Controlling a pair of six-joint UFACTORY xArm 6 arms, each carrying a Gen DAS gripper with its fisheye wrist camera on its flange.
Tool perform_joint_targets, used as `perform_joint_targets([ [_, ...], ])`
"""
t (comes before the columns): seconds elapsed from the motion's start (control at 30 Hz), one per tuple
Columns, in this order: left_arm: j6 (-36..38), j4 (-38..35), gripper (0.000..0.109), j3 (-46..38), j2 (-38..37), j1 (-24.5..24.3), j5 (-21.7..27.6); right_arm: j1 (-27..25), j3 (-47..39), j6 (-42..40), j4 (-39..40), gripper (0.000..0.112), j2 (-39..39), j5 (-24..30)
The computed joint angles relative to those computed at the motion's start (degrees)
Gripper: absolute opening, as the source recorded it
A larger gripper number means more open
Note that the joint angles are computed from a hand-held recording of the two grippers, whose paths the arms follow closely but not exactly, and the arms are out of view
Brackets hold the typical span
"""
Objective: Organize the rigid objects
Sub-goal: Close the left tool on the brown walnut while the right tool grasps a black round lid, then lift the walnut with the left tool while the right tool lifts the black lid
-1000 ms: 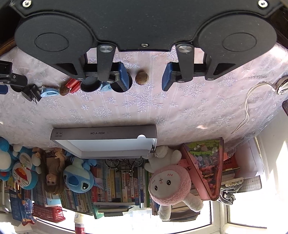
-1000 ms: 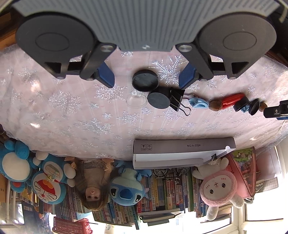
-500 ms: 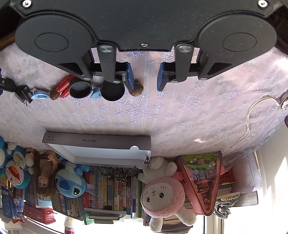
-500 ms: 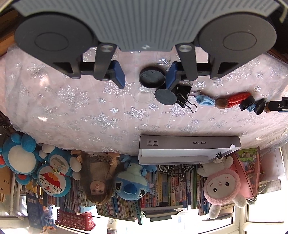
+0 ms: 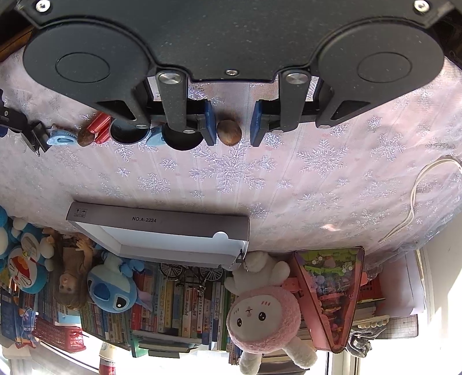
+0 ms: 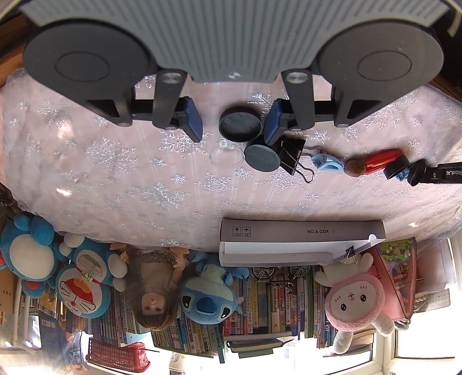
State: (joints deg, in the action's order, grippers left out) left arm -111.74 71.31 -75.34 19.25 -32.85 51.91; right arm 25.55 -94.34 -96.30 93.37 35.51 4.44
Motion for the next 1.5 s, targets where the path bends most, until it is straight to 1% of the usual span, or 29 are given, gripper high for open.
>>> perform_joint_targets([
  [0.1, -1.0, 0.6, 0.018, 0.1, 0.0, 0.2, -0.7, 0.1, -0.3, -0.2, -0.1, 0.054, 0.3, -0.2],
  [0.2, -1.7, 1.1, 0.018, 0.3, -0.2, 0.3, -1.5, 0.2, -0.4, -0.2, -0.2, 0.054, 0.3, -0.3],
  [0.3, -2.4, 1.3, 0.018, 0.9, -0.7, 0.5, -2.3, 0.2, -0.1, -2.0, 1.4, 0.054, 0.0, -0.6],
  [0.43, -1.6, 0.8, 0.018, 0.9, -0.9, 0.4, -2.2, 0.4, 0.3, -4.2, 2.4, 0.054, -0.3, -1.5],
  [0.5, -0.9, 0.5, 0.018, 0.7, -0.9, 0.4, -2.0, 0.4, 0.9, -1.9, -0.2, 0.048, -0.6, -1.1],
  [0.53, -0.6, 0.4, 0.018, 0.6, -0.9, 0.4, -2.0, 0.4, 1.2, -0.3, -1.8, 0.041, -0.8, -0.9],
  [0.57, -0.4, 0.3, 0.018, 0.5, -0.9, 0.3, -1.8, 0.4, 1.4, 0.4, -2.6, 0.038, -0.9, -1.0],
  [0.73, -0.6, 0.7, 0.018, 0.7, -1.5, 0.1, -1.5, 0.2, 2.4, 1.5, -3.4, 0.038, -1.9, -0.3],
  [0.9, -1.2, 2.1, 0.018, 1.2, -2.5, 0.3, -1.2, -0.2, 1.6, 4.0, -4.8, 0.037, -2.0, -0.9],
  [1.0, -2.2, 3.3, 0.018, 1.6, -3.3, 1.2, -2.5, -0.7, -0.1, 7.6, -6.7, 0.037, -1.3, -1.4],
  [1.13, -2.5, 4.7, 0.018, 1.1, -3.8, 2.8, -4.6, -1.2, -3.0, 14.7, -12.3, 0.037, 0.3, -1.1],
  [1.17, -2.3, 5.1, 0.018, 0.8, -3.8, 3.4, -5.5, -1.4, -4.0, 18.2, -15.4, 0.037, 1.0, -0.9],
  [1.37, -0.7, 6.1, 0.018, -2.0, -3.1, 6.7, -11.0, -2.2, -10.2, 31.6, -28.3, 0.037, 4.8, 2.0],
  [1.5, 1.7, 4.7, 0.018, -4.9, -1.6, 9.2, -15.4, -3.1, -16.5, 40.6, -37.5, 0.037, 8.5, 6.7],
])
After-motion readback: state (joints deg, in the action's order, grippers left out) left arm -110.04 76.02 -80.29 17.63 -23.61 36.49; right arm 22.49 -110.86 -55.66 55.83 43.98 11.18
